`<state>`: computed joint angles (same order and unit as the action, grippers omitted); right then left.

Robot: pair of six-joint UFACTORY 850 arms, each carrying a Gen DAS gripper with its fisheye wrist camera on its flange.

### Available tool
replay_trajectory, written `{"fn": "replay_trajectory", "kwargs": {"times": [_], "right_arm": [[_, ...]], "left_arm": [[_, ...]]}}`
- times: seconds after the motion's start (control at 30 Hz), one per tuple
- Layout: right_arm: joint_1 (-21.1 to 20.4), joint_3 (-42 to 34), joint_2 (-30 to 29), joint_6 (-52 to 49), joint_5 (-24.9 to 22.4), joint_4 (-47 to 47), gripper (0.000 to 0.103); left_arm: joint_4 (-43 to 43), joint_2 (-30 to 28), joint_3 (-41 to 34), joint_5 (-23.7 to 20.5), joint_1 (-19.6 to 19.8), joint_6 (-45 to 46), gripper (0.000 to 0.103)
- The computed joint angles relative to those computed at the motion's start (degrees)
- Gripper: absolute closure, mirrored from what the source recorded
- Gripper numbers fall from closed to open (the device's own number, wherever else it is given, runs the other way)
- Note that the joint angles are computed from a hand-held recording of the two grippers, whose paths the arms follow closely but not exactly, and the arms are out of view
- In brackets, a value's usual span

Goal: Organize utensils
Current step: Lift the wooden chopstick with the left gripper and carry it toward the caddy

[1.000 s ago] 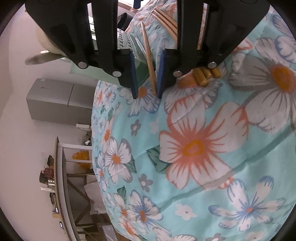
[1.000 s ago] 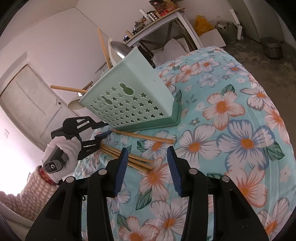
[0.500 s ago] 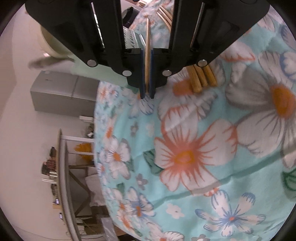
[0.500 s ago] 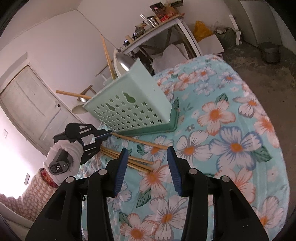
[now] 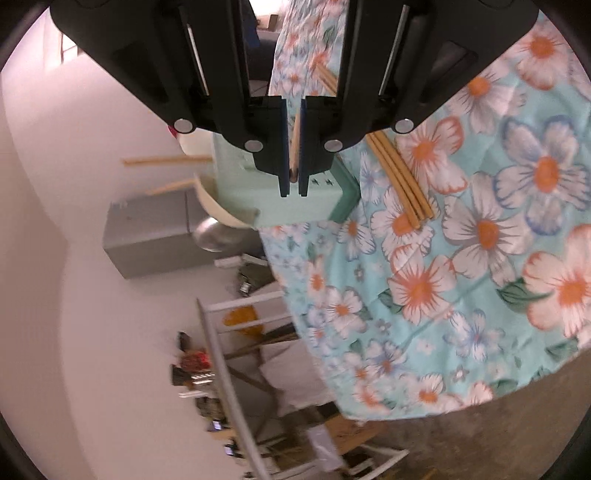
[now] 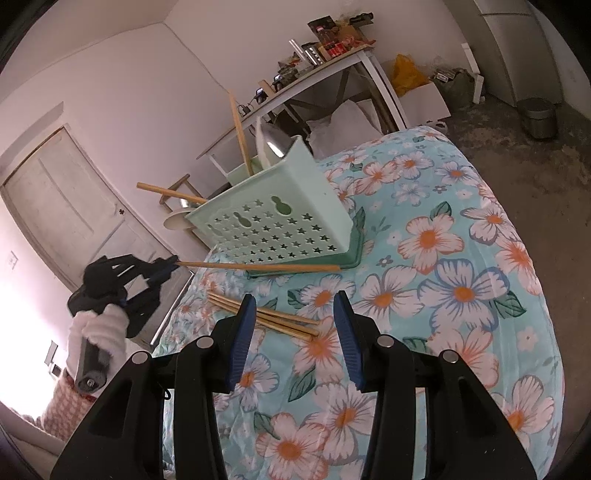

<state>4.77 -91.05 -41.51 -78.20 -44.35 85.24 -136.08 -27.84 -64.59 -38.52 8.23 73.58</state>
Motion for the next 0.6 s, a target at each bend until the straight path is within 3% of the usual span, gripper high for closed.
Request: {"fn": "replay_trajectory", "kwargs": {"times": [0.07,0.37,0.6], "right_arm": [[0.22,0.6,0.63,-0.72,0.19,0.37,0.06],[0.94,2.22,2.49,-2.03,1.22,0.5,0.06],[1.87,3.44,3.66,-2.89,1.42,0.2,0.06]], "left_arm": [[-0.98,2.22,3.03,-3.37,0.69,3.55,0.1],[-7.61,15.36,15.2,-4.32,2.88,22.71,0.1],[-18.86,29.12,21.54,5.92,1.63,49.0,0.099]]}}
